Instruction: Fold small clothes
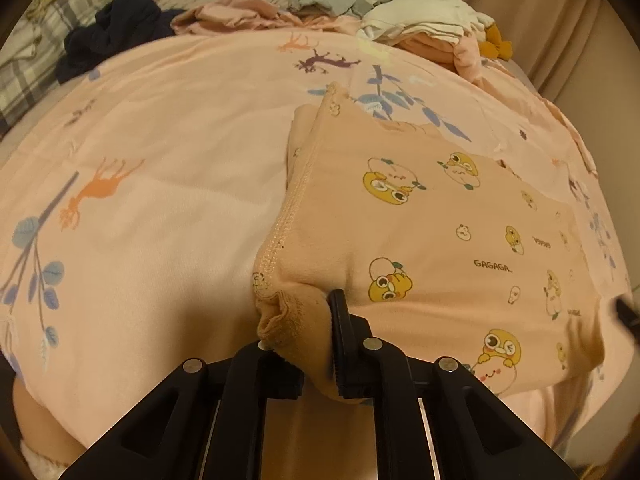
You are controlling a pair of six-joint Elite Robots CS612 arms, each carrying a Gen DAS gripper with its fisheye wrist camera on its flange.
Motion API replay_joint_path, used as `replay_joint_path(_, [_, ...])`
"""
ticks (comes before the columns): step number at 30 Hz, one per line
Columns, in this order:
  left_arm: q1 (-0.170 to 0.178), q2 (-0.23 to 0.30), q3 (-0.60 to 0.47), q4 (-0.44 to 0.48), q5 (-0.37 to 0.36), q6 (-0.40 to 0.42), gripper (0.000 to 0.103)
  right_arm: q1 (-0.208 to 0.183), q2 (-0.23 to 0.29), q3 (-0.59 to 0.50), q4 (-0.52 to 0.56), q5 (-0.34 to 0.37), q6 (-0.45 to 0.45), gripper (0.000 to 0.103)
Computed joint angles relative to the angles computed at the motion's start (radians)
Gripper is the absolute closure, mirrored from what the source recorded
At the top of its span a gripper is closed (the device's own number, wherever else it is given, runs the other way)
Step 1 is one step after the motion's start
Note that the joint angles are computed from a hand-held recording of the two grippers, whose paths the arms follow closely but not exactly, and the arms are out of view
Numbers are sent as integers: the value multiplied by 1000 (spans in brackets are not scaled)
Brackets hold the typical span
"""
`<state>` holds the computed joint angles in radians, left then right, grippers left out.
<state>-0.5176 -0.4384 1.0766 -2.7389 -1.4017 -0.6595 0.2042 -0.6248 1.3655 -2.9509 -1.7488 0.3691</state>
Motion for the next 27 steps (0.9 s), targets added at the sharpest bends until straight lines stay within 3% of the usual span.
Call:
replay_joint_path(3, [-6, 0, -4, 5, 23, 1, 95, -13, 54, -56, 111, 119, 30, 77])
replay_joint_path(5, [-10, -3, 1, -16, 32, 6, 97, -11, 79, -74, 138, 130, 39, 78])
replay_joint_path(7, [-20, -7, 8, -74, 61, 55, 97, -8, 76, -56, 80, 115, 5, 77])
replay_joint_path(10, [-38, -5, -3, -150, 97, 146, 97, -28, 52, -34, 92, 173, 46, 76])
replay_joint_path(13, [-47, 13, -53, -198, 11, 212, 97, -52, 23, 28, -19, 193, 125, 73])
replay_joint_path(20, [-84, 91, -214, -110, -229, 306, 97, -100, -47, 174, -214, 169, 273, 73])
replay_joint_path(22, [-89, 99, -224, -72, -267, 312, 97, -106, -59, 196, -219, 160, 299, 73])
replay_joint_path(24, [-99, 97, -226, 0, -242, 355, 97, -111, -63, 204, -204, 162, 312, 73])
replay_joint_path(27, [-81, 74, -196, 45, -296, 343, 97, -113, -60, 202, -191, 190, 315, 73])
